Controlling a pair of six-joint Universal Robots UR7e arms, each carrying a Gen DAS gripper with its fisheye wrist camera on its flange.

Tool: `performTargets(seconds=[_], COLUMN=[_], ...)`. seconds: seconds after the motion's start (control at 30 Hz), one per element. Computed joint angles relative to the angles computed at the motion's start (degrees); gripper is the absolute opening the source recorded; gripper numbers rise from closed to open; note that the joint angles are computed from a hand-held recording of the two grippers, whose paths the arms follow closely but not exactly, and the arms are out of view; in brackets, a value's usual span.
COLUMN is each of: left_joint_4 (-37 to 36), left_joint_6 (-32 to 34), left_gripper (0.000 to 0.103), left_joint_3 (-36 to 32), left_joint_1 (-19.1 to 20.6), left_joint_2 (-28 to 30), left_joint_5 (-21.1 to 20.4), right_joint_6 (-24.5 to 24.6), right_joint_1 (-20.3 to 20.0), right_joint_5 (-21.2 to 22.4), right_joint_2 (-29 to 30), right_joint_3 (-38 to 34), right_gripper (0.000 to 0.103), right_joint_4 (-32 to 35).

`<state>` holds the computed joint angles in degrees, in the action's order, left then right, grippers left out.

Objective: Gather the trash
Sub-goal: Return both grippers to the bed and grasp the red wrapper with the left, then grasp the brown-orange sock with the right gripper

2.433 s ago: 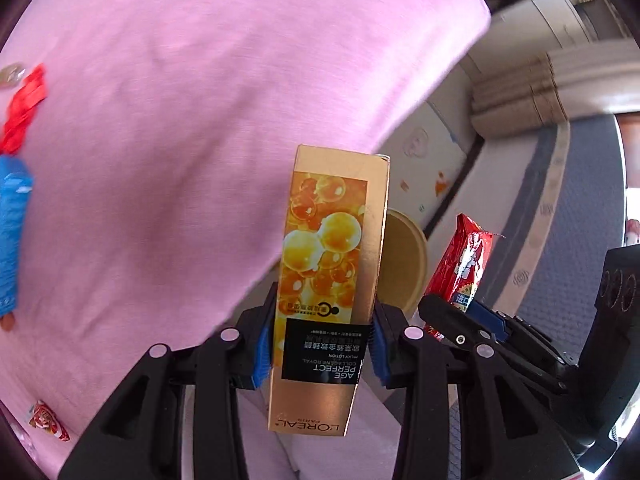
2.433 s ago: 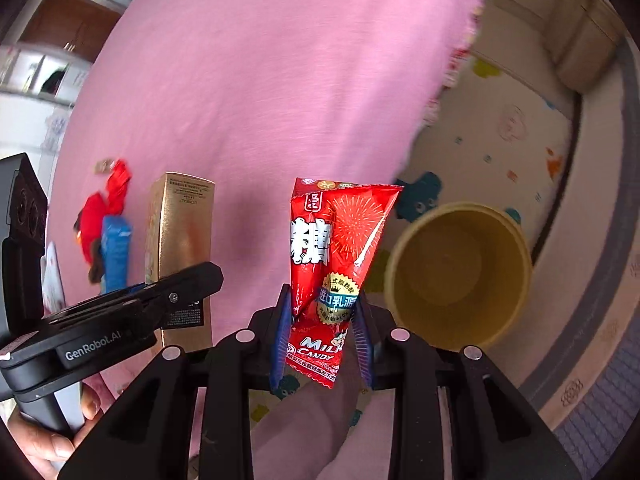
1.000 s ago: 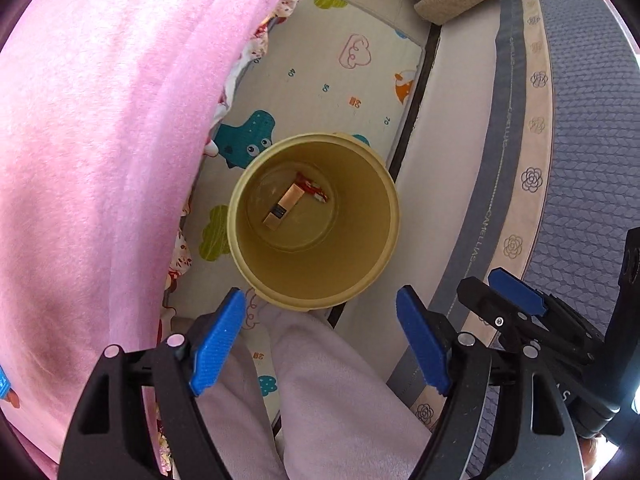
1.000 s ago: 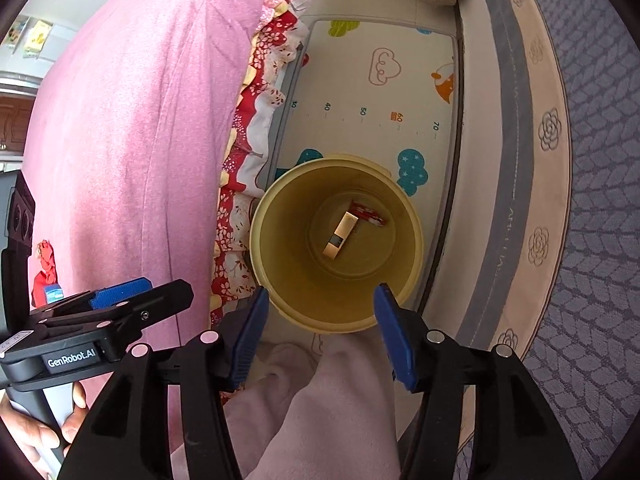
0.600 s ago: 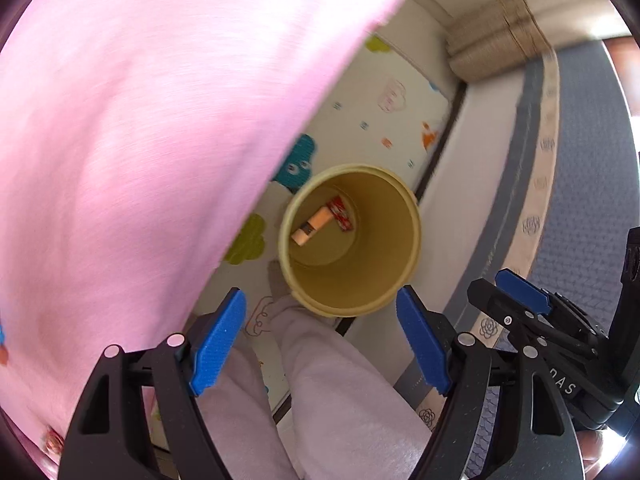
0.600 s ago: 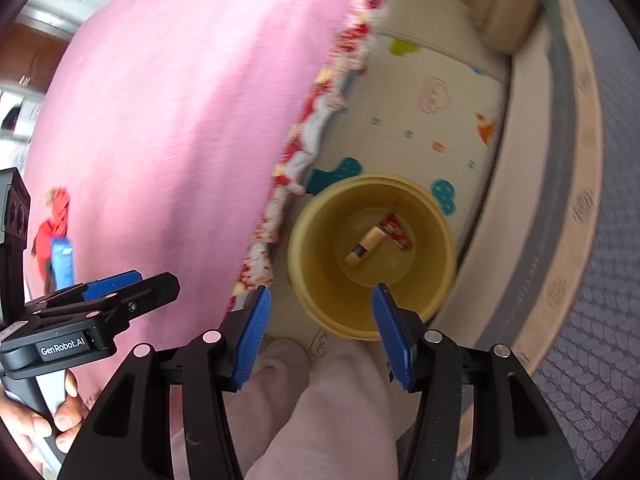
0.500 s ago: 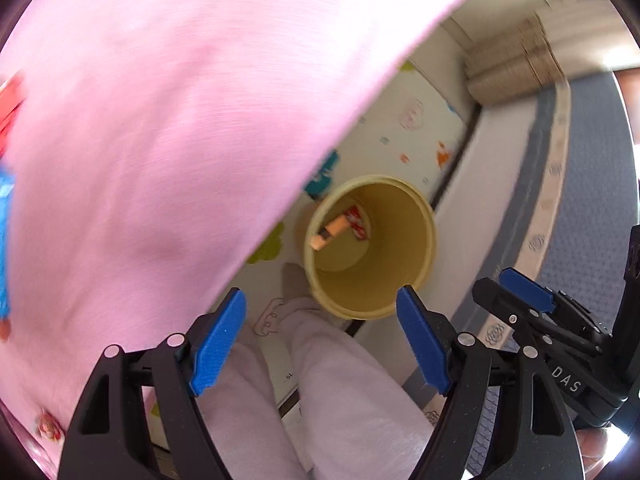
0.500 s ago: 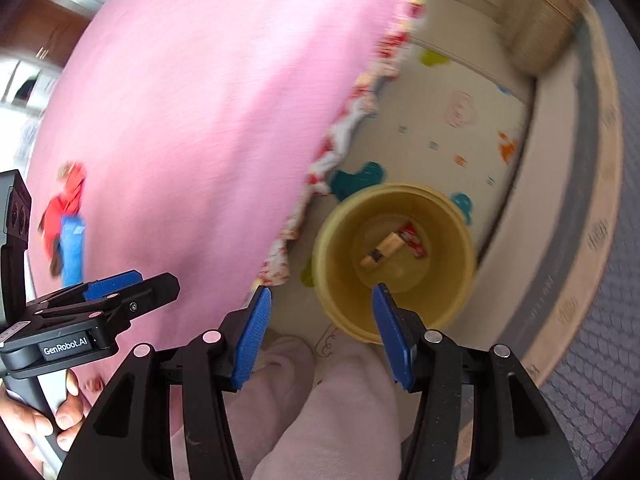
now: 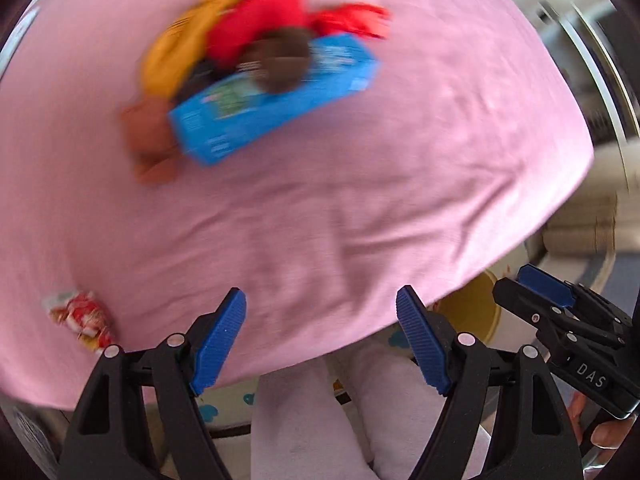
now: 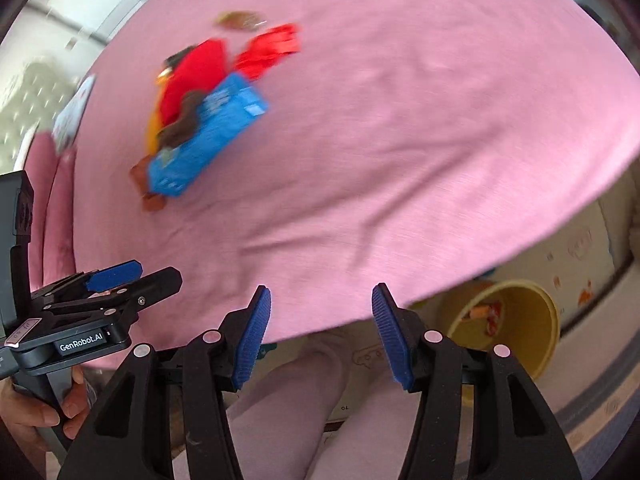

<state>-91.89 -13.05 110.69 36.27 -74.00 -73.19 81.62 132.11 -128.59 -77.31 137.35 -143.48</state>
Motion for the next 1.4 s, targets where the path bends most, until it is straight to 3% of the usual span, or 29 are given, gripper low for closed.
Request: performTargets(seconds=[0.1, 0.23, 0.43, 0.77, 0.87, 0.93, 1.13, 1.4], left_joint_4=[1.59, 2.96, 3.89, 3.99, 3.06, 3.43, 1.06, -1.47], left_joint_6=[-2.84, -6.79, -8.59, -11.18, -12.01, -12.72, -11.41, -6.79], left_gripper=[0.077, 0.077, 0.077, 0.077, 0.063, 0.041, 0.032, 0.031], left_joint_3=[-1.93, -5.12, -8.2, -8.83, -8.44, -8.58, -10.11, -16.77], left_joint_1=[4.8, 11.05, 16.3, 22.53, 23.93, 24.4, 24.5, 25.16], left_joint_2=[-2.16, -3.85, -5.65, -6.02, -5.13, -4.02, -2.03, 3.3], left_joint_5=[3.5, 7.48, 10.11, 10.32, 9.42, 9.72, 8.19, 5.82], right_joint_6=[-9.02, -17.52, -24.7, -29.02, -29.03, -28.92, -29.96, -32.27], right_joint_1=[-2.59, -4.77, -6.78, -8.72, -9.11, -9.73, -11.19, -14.04], right_joint_5=[1.55, 3.27, 5.84, 7.35, 6.95, 7.33, 7.16, 7.5], right_joint_2=[5.73, 12.89, 19.97, 25.42, 25.84, 25.91, 25.74, 26.71], right_joint_3=[-4.7, -11.23, -18.87, -25.71, -26.34, -26.37, -27.14, -28.76], right_gripper=[0.053, 0.053, 0.053, 0.053, 0.053, 0.053, 0.053, 0.053], right_joint_4=[-4.04, -6.68, -7.62, -5.24, -5.19, -6.13, -7.44, -10.67])
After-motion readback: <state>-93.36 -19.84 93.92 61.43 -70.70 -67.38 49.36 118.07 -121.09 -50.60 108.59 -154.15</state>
